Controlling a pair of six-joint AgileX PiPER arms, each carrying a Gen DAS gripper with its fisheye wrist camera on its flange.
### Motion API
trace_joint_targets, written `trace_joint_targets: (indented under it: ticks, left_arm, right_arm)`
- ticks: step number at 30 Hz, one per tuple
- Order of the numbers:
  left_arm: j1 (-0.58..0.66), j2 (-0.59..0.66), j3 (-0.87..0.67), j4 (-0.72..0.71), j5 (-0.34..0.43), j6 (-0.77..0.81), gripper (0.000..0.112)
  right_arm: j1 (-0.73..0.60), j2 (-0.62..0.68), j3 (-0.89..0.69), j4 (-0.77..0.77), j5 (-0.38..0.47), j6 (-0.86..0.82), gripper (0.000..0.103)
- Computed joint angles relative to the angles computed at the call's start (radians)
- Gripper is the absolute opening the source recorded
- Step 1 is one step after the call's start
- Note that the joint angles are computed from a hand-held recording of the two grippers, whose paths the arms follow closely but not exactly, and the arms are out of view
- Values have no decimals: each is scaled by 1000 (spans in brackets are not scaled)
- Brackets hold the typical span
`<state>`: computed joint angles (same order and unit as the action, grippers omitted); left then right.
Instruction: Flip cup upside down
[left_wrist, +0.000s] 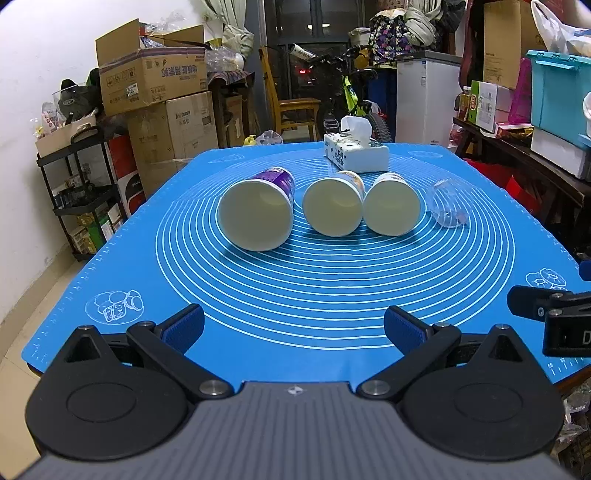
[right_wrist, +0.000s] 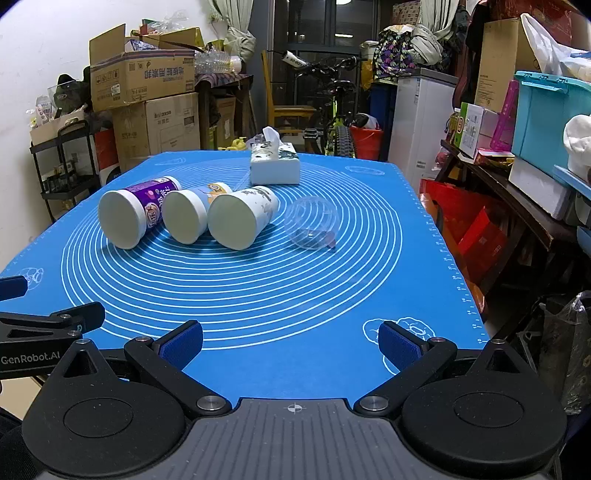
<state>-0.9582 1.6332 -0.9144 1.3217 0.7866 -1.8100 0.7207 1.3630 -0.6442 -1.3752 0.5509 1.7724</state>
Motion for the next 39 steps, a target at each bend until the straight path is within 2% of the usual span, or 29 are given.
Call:
trace_joint_targets:
  ticks: [39]
  left_arm:
    - [0, 2, -3, -7, -11, 18, 102]
  right_arm:
    - [-8, -5, -7, 18, 1, -21, 100]
